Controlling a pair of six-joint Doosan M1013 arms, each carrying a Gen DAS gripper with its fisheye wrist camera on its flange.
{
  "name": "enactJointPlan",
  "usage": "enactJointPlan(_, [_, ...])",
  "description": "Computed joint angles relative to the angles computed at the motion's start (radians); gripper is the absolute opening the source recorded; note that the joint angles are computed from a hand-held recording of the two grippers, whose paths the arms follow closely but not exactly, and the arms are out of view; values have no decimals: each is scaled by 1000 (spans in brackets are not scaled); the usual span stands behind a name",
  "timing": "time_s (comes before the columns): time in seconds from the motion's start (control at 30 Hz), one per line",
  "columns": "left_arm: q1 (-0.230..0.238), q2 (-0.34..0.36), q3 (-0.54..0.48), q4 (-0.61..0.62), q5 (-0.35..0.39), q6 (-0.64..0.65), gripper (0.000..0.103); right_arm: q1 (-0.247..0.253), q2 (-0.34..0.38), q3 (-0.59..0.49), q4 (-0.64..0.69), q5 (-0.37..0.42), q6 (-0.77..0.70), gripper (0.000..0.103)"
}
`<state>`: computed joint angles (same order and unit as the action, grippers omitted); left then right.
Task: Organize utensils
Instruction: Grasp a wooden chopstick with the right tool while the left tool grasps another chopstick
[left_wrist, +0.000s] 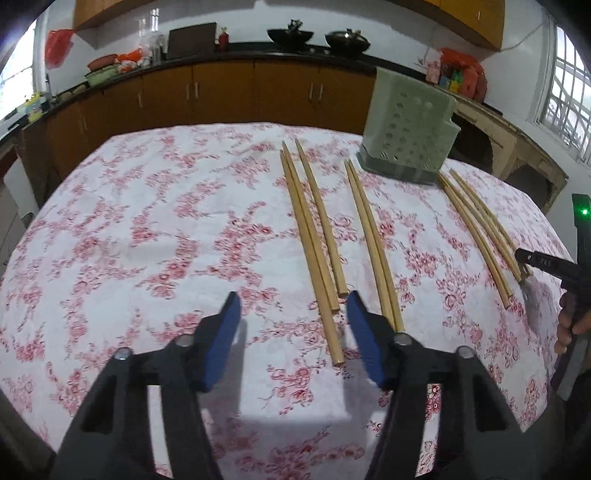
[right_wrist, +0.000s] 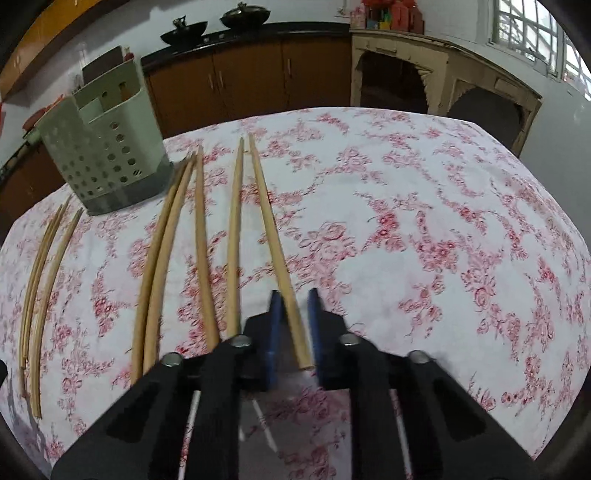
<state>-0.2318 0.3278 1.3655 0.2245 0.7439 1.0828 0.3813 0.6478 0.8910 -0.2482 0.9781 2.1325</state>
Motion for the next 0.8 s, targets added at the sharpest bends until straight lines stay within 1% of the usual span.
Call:
enactJointPlan(0.03, [2, 3, -4, -16, 5, 14, 49, 0, -3, 5, 2, -3, 1, 11])
enactJointPlan(0.17, [2, 17, -20, -74, 37, 80, 40, 2, -1, 5, -16, -4, 2, 11])
enactJointPlan(0.23, [-1, 23, -27, -84, 60, 104, 32, 0, 0, 2, -13, -5, 6, 11])
enactJointPlan(0.27, [-6, 24, -27, -59, 63, 96, 30, -1, 1, 1, -9, -3, 6, 11])
enactJointPlan(0.3, [-9, 26, -29, -45, 69, 95, 26, -1, 1, 0, -9, -3, 6, 11])
enactJointPlan(0.33, [-13, 30, -34, -26, 77, 89, 20, 0, -1, 3, -9, -4, 5, 11])
enactJointPlan(0.37, [-15, 34, -41, -9, 89, 79, 17, 0, 3, -2, -9, -4, 4, 11])
enactJointPlan(0.4, [-14, 39, -48, 3, 101, 70, 11, 0, 4, -1, -8, -7, 4, 11])
enactJointPlan(0.43, [-12, 43, -55, 10, 110, 60, 9, 1, 4, -3, -8, -7, 4, 11])
enactJointPlan(0.6, [16, 78, -109, 57, 158, 5, 8, -2, 12, -12, -23, -2, 27, 9])
enactJointPlan(0.73, [40, 113, -153, 79, 156, 1, 8, -10, 26, -35, -17, 3, 47, 8])
enactJointPlan(0.8, [52, 127, -172, 66, 142, 17, 8, -11, 26, -33, -17, -8, 46, 8])
